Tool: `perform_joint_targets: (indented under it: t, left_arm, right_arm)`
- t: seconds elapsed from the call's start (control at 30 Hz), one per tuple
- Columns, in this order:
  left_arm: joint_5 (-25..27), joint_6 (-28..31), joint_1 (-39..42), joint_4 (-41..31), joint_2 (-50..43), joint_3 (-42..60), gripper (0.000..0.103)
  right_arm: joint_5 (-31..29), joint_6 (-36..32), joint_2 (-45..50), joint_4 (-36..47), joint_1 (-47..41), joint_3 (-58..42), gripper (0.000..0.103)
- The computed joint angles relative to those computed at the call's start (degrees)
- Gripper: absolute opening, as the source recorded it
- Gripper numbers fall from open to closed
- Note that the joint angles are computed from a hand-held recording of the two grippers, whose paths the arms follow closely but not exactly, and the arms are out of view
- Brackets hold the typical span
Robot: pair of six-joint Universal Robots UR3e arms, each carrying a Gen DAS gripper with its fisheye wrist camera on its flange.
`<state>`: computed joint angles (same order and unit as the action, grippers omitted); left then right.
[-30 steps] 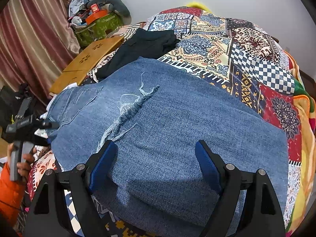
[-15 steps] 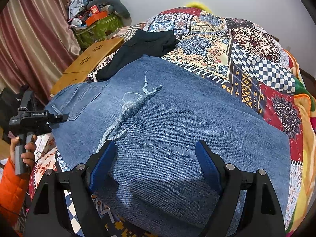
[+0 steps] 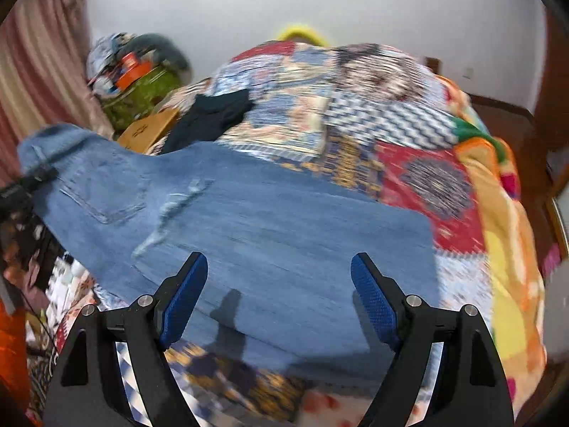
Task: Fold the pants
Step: 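Fold the held jeans over the stack with the left gripper and release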
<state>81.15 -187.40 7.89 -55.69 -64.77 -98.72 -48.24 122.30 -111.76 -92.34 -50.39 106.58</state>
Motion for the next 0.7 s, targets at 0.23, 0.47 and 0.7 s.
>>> perform_joint_targets:
  t: [0.23, 0.47, 0.7]
  left_arm:
    - [10.8, -3.2, -19.4, 3.9, -16.2, 19.3, 0.015]
    - [14.5, -4.1, -31.8, -1.9, -33.3, 42.7, 0.015]
    - [12.3, -5.8, -39.8, -14.0, -54.2, 70.7, 0.015]
  right_arm:
    - [-2.4, -1.7, 3.8, 0.4, -10.1, 2.5, 0.08]
    - [-1.3, -1.8, 10.2, 4.0, -12.1, 2.8, 0.08]
    - [-0.3, -5.9, 11.0, 8.2, -13.6, 1.0, 0.08]
